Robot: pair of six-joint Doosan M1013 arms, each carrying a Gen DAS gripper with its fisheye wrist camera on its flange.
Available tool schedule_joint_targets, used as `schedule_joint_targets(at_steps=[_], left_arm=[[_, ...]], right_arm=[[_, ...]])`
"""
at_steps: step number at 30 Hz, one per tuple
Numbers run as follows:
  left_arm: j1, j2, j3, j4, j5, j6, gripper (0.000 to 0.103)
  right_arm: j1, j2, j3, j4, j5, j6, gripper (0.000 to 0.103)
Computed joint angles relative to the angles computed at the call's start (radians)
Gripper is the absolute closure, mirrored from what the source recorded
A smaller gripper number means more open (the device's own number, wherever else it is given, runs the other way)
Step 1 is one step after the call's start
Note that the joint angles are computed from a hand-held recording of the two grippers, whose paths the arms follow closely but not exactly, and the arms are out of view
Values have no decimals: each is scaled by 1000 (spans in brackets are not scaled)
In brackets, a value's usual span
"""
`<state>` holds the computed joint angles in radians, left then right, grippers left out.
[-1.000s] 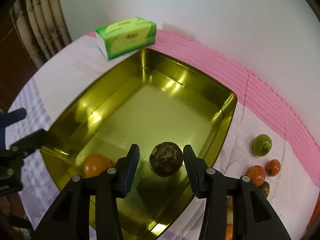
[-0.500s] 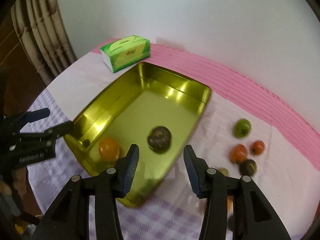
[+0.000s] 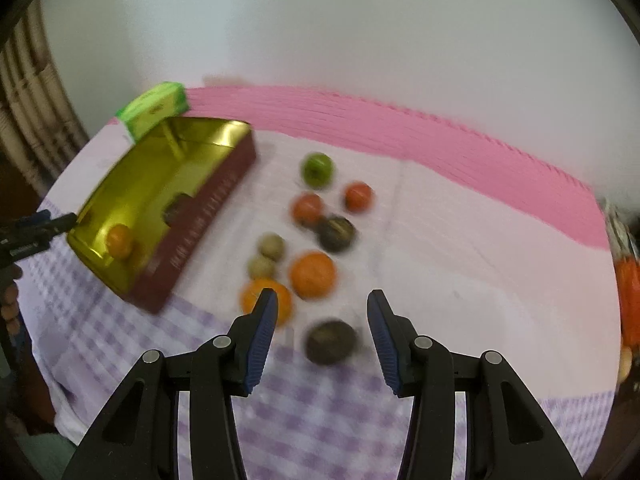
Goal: Organize fruits
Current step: 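Grasp a second dark fruit with the right gripper while the left approaches another orange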
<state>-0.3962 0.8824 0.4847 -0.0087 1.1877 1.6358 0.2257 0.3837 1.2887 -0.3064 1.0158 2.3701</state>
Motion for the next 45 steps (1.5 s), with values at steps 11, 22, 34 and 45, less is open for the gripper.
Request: schedule_joint_targets(at_steps=[11, 22, 34, 45], left_arm=[[-9, -29, 52, -12, -37, 37, 20], [-33, -87, 132, -78, -62, 128, 20], [-78, -100, 149, -141, -17, 214, 20], [-119, -99, 150, -170, 10, 260, 20]], right_arm=[[2, -6, 74, 59, -56, 9, 55], [-1, 34, 51, 63, -69, -44, 55], [-5, 22, 86, 36, -108, -37, 62], [-53, 2, 134, -79, -148, 71, 62]])
